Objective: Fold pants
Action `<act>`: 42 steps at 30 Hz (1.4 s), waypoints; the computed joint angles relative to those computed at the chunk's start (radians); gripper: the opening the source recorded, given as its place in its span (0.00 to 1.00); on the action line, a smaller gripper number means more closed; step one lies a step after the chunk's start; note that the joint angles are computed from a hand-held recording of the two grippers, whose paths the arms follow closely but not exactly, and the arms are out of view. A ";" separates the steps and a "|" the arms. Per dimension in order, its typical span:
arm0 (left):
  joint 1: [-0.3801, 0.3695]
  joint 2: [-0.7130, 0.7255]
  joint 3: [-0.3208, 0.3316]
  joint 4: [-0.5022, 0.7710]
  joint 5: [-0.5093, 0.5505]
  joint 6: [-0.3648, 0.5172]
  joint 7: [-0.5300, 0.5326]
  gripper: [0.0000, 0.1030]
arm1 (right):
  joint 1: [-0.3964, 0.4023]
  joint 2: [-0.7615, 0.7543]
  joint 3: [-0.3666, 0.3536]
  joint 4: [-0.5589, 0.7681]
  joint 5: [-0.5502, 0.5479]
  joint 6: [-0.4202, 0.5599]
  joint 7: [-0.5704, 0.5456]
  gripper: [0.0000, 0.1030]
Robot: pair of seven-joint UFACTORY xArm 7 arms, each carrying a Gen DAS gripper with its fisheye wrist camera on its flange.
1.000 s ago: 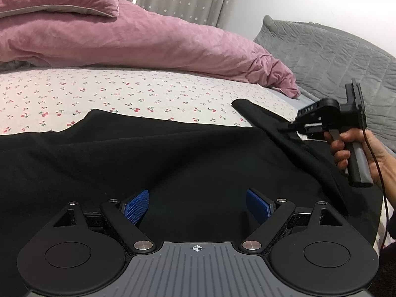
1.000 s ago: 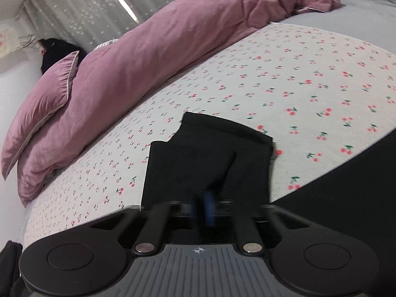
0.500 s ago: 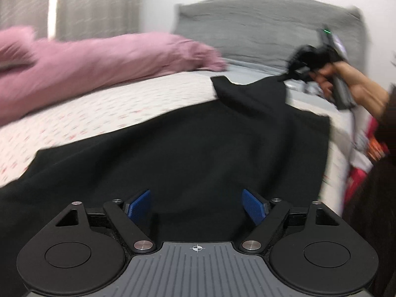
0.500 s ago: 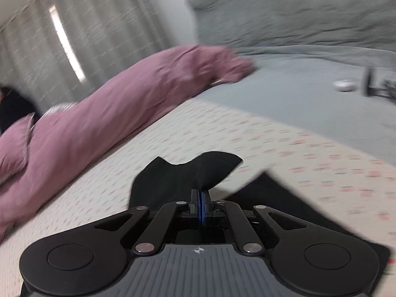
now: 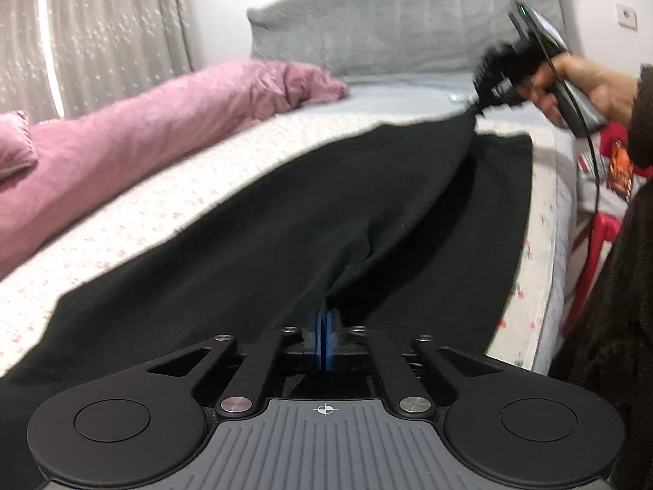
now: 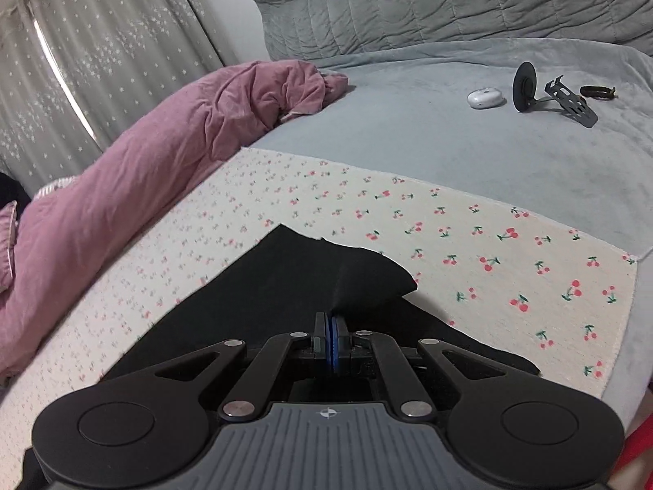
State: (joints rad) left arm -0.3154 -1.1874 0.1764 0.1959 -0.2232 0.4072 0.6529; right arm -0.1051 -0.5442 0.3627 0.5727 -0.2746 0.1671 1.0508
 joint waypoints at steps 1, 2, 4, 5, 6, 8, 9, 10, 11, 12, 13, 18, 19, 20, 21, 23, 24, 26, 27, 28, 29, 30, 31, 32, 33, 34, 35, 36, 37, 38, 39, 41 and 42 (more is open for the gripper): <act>-0.001 -0.015 0.012 0.005 -0.004 0.012 0.003 0.00 | 0.009 -0.008 -0.005 -0.003 0.000 0.012 -0.008 0.03; -0.004 -0.025 0.031 0.017 -0.009 0.037 0.011 0.00 | 0.014 -0.019 -0.005 -0.006 -0.007 0.025 -0.019 0.03; -0.007 -0.046 0.062 0.031 -0.022 0.088 0.031 0.00 | 0.049 -0.061 -0.035 -0.034 -0.011 0.046 -0.068 0.03; -0.005 -0.054 0.075 0.039 -0.028 0.124 0.039 0.00 | 0.066 -0.072 -0.045 -0.041 -0.010 0.066 -0.092 0.03; 0.000 -0.060 0.081 0.043 -0.034 0.155 0.048 0.00 | 0.085 -0.084 -0.059 -0.052 -0.003 0.083 -0.114 0.03; 0.013 -0.063 0.080 0.047 -0.042 0.200 0.067 0.00 | 0.128 -0.114 -0.091 -0.087 0.025 0.117 -0.151 0.03; 0.021 -0.066 0.074 0.045 -0.042 0.216 0.078 0.00 | 0.147 -0.131 -0.107 -0.107 0.042 0.129 -0.164 0.03; 0.027 -0.071 0.067 0.042 -0.043 0.228 0.087 0.00 | 0.158 -0.147 -0.113 -0.124 0.058 0.142 -0.170 0.03; 0.032 -0.076 0.062 0.040 -0.047 0.240 0.094 0.00 | 0.164 -0.163 -0.116 -0.139 0.069 0.153 -0.173 0.03; 0.034 -0.077 0.059 0.041 -0.052 0.248 0.100 0.00 | 0.165 -0.178 -0.114 -0.152 0.077 0.162 -0.174 0.03; 0.034 -0.075 0.056 0.042 -0.059 0.250 0.104 0.00 | 0.161 -0.190 -0.106 -0.157 0.079 0.175 -0.173 0.02; 0.038 -0.069 0.071 0.063 -0.099 0.283 0.114 0.00 | 0.082 -0.235 0.000 -0.128 0.000 0.292 -0.131 0.01; 0.038 -0.062 0.075 0.069 -0.107 0.286 0.117 0.00 | 0.076 -0.245 0.006 -0.131 -0.015 0.292 -0.122 0.01; 0.041 -0.061 0.077 0.070 -0.113 0.290 0.120 0.00 | 0.095 -0.253 -0.024 -0.153 -0.008 0.255 -0.126 0.01; 0.045 -0.057 0.076 0.070 -0.119 0.290 0.121 0.00 | 0.132 -0.254 -0.075 -0.171 0.027 0.222 -0.134 0.01; 0.051 -0.049 0.066 0.067 -0.126 0.286 0.121 0.00 | 0.192 -0.268 -0.172 -0.229 0.112 0.119 -0.142 0.13; 0.055 -0.049 0.061 0.065 -0.129 0.285 0.118 0.00 | 0.214 -0.282 -0.214 -0.265 0.163 0.058 -0.133 0.18; 0.061 -0.050 0.054 0.061 -0.134 0.284 0.114 0.00 | 0.239 -0.304 -0.262 -0.321 0.245 -0.035 -0.114 0.39; 0.062 -0.050 0.054 0.061 -0.136 0.285 0.113 0.00 | 0.261 -0.315 -0.294 -0.349 0.282 -0.082 -0.114 0.40; 0.063 -0.051 0.056 0.060 -0.138 0.286 0.114 0.00 | 0.278 -0.318 -0.310 -0.363 0.305 -0.107 -0.121 0.39; 0.064 -0.050 0.059 0.061 -0.141 0.288 0.112 0.00 | 0.290 -0.320 -0.320 -0.371 0.322 -0.124 -0.131 0.39; 0.065 -0.047 0.061 0.063 -0.143 0.291 0.111 0.00 | 0.302 -0.318 -0.327 -0.376 0.335 -0.136 -0.142 0.39; 0.066 -0.042 0.063 0.066 -0.146 0.293 0.110 0.00 | 0.325 -0.310 -0.347 -0.380 0.348 -0.149 -0.158 0.39; 0.067 -0.036 0.062 0.069 -0.148 0.295 0.108 0.00 | 0.344 -0.298 -0.360 -0.378 0.362 -0.156 -0.169 0.39; 0.067 -0.031 0.061 0.072 -0.150 0.297 0.105 0.00 | 0.355 -0.277 -0.366 -0.372 0.375 -0.157 -0.175 0.38; 0.068 -0.027 0.060 0.074 -0.151 0.299 0.104 0.00 | 0.361 -0.258 -0.363 -0.364 0.386 -0.157 -0.178 0.36; 0.069 -0.026 0.058 0.075 -0.153 0.300 0.103 0.00 | 0.360 -0.237 -0.359 -0.355 0.394 -0.160 -0.181 0.32; 0.069 -0.025 0.058 0.075 -0.154 0.300 0.103 0.00 | 0.350 -0.224 -0.346 -0.346 0.400 -0.160 -0.179 0.31; 0.071 -0.027 0.057 0.074 -0.154 0.300 0.103 0.00 | 0.335 -0.214 -0.332 -0.339 0.405 -0.163 -0.176 0.31; 0.071 -0.026 0.057 0.074 -0.155 0.301 0.104 0.00 | 0.317 -0.211 -0.316 -0.338 0.407 -0.170 -0.172 0.31; 0.072 -0.027 0.057 0.073 -0.155 0.300 0.105 0.00 | 0.291 -0.197 -0.291 -0.331 0.406 -0.178 -0.165 0.30; 0.073 -0.027 0.053 0.070 -0.157 0.294 0.104 0.00 | 0.258 -0.167 -0.268 -0.322 0.398 -0.205 -0.164 0.24; 0.074 -0.028 0.050 0.067 -0.158 0.288 0.102 0.00 | 0.257 -0.149 -0.272 -0.319 0.393 -0.220 -0.172 0.18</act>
State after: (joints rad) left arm -0.2415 -1.2153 0.2268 0.2630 -0.3812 0.6954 0.7551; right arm 0.1519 -0.6935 0.0910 0.2542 0.1189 -0.0532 0.8785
